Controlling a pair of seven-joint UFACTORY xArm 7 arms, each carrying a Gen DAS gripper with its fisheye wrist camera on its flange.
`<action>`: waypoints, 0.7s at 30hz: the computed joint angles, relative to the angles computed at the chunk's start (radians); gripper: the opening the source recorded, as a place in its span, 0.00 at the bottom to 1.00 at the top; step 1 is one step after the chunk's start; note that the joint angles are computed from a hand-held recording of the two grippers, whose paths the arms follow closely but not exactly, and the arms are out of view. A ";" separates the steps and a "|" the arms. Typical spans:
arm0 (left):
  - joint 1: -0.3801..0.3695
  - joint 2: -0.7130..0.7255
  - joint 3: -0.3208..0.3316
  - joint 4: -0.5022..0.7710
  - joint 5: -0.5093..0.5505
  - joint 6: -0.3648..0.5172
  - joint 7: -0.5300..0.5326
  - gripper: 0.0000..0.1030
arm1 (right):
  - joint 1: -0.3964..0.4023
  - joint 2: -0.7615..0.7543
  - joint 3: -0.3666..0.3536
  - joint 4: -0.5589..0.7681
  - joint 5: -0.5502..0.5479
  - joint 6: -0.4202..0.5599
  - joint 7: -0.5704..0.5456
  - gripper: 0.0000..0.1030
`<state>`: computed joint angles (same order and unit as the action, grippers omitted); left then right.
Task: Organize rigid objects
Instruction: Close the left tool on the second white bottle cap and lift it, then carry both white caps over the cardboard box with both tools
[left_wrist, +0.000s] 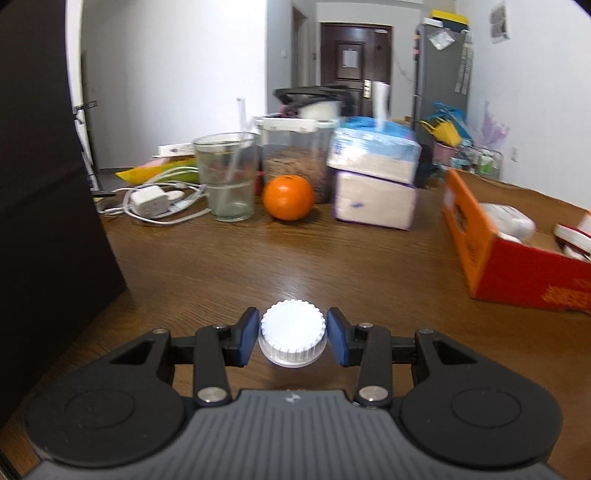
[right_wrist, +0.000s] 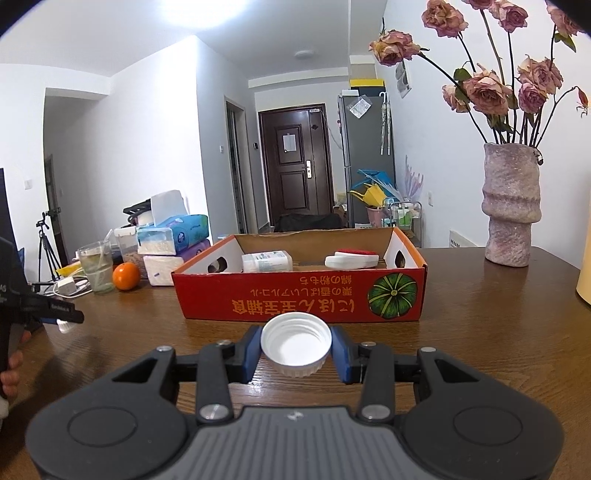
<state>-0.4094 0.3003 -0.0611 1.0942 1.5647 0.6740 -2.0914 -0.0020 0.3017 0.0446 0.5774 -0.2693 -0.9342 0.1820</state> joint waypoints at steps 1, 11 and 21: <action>-0.006 0.001 -0.005 0.000 -0.003 0.003 0.005 0.40 | -0.002 -0.001 0.000 -0.002 -0.004 -0.003 0.002 0.38; -0.092 0.012 -0.042 0.018 0.005 0.052 0.013 0.40 | -0.012 -0.017 -0.002 -0.026 -0.049 -0.026 0.010 0.38; -0.177 0.054 -0.057 0.086 -0.021 0.078 0.072 0.40 | -0.009 -0.033 -0.002 -0.040 -0.059 -0.022 0.000 0.38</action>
<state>-0.5865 0.3542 -0.1184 1.1807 1.5436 0.7521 -2.0190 -0.0105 0.2692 0.0427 0.5373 -0.3284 -0.9560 0.1822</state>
